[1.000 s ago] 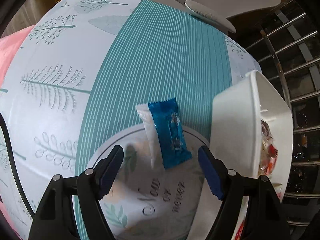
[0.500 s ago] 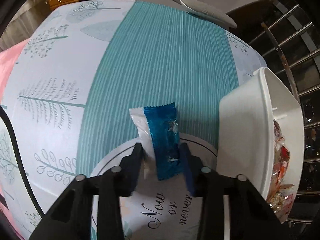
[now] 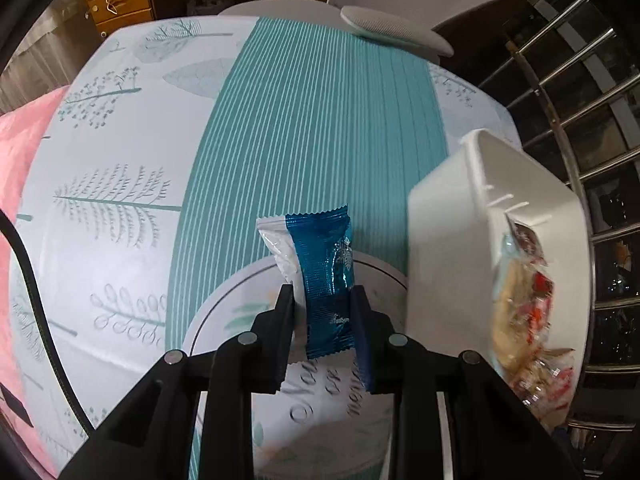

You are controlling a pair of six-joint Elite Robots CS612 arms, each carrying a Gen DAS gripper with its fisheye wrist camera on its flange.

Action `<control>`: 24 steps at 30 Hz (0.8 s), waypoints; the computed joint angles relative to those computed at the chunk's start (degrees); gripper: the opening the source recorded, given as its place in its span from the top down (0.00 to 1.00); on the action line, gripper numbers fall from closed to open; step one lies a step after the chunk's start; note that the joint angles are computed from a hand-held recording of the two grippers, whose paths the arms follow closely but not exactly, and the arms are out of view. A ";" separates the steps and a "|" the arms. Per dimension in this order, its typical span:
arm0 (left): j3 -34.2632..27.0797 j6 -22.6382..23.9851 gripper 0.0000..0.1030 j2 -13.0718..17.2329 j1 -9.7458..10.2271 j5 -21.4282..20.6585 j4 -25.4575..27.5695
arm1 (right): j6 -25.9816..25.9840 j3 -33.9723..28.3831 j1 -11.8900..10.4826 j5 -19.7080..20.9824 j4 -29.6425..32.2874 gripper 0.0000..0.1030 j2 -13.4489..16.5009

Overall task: Organize snacks
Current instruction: 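Move the left gripper to the blue wrapper and grasp it, then carry the blue wrapper into the white tray and open the left gripper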

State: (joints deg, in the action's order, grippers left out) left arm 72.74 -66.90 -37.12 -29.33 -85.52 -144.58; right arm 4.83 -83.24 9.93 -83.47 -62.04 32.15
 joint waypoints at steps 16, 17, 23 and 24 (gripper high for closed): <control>4.01 -4.70 0.75 -6.95 -7.25 5.25 -7.31 | -14.69 -6.80 -3.68 8.02 2.22 0.55 -0.13; 3.42 -4.17 0.75 -6.84 -7.66 5.26 -7.35 | -16.04 -7.64 -4.08 8.55 2.30 0.55 -0.03; 0.30 0.90 0.75 -7.00 -10.43 9.25 -4.78 | -19.44 -10.22 -5.86 11.50 1.21 0.51 0.32; -0.01 1.31 0.75 -7.13 -10.82 10.17 -4.29 | -19.62 -10.42 -5.98 11.83 1.05 0.50 0.36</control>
State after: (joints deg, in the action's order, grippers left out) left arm 72.73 -65.59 -44.24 -40.15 -75.35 -148.87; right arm -14.79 -93.65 3.95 -71.64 -60.99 32.51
